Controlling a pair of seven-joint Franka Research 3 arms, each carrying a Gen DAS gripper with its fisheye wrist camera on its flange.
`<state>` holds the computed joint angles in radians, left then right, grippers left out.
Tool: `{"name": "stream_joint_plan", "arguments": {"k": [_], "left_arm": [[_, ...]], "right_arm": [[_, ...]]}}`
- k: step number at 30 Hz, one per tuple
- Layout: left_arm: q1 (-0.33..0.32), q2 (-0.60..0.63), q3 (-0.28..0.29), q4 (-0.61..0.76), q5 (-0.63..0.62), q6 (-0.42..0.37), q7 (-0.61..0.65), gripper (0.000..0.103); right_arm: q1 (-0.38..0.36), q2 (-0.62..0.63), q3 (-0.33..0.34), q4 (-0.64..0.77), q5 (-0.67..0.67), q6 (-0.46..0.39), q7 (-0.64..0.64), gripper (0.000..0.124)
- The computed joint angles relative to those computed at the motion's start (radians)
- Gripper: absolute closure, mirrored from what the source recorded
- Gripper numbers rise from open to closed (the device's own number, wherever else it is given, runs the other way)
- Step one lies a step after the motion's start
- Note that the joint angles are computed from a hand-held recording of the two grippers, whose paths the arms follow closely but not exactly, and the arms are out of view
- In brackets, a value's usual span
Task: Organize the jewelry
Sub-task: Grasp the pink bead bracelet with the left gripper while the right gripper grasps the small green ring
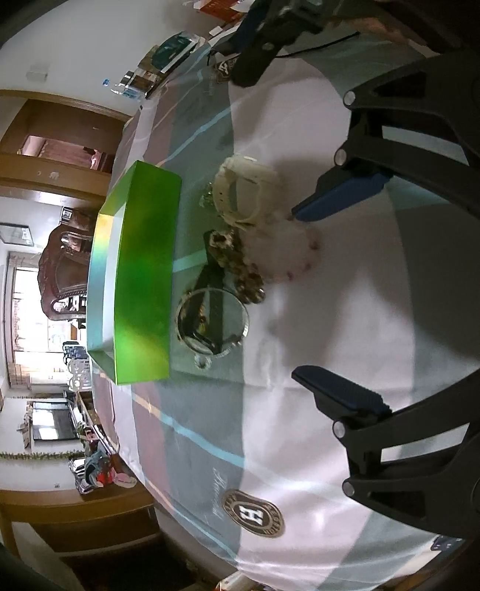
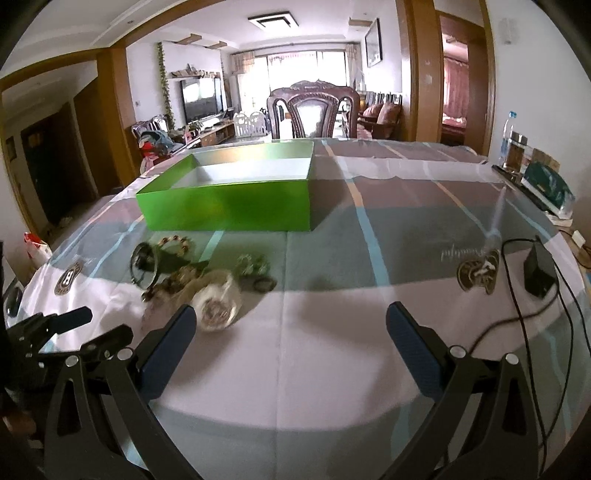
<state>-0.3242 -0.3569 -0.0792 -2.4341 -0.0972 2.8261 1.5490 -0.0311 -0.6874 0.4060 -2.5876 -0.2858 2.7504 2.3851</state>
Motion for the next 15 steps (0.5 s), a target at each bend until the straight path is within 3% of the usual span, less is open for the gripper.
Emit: {"name": "stream_joint_plan", "arguments": {"k": [5, 10, 14, 15], "left_arm": [[0.003, 0.071, -0.012, 0.07, -0.005, -0.063, 0.025, 0.027], [0.035, 0.121, -0.032, 0.11, -0.027, -0.074, 0.002, 0.04], [0.07, 0.155, -0.067, 0.147, 0.045, -0.089, -0.035, 0.05], [0.075, 0.159, -0.073, 0.151, 0.062, -0.089, -0.037, 0.059]], "right_arm": [[0.002, 0.076, -0.033, 0.053, -0.009, -0.005, -0.048, 0.024], [0.012, 0.123, -0.049, 0.078, -0.02, 0.001, -0.066, 0.024], [0.024, 0.158, -0.067, 0.093, -0.018, 0.005, -0.076, 0.024], [0.026, 0.163, -0.069, 0.095, -0.019, 0.004, -0.076, 0.024]]}}
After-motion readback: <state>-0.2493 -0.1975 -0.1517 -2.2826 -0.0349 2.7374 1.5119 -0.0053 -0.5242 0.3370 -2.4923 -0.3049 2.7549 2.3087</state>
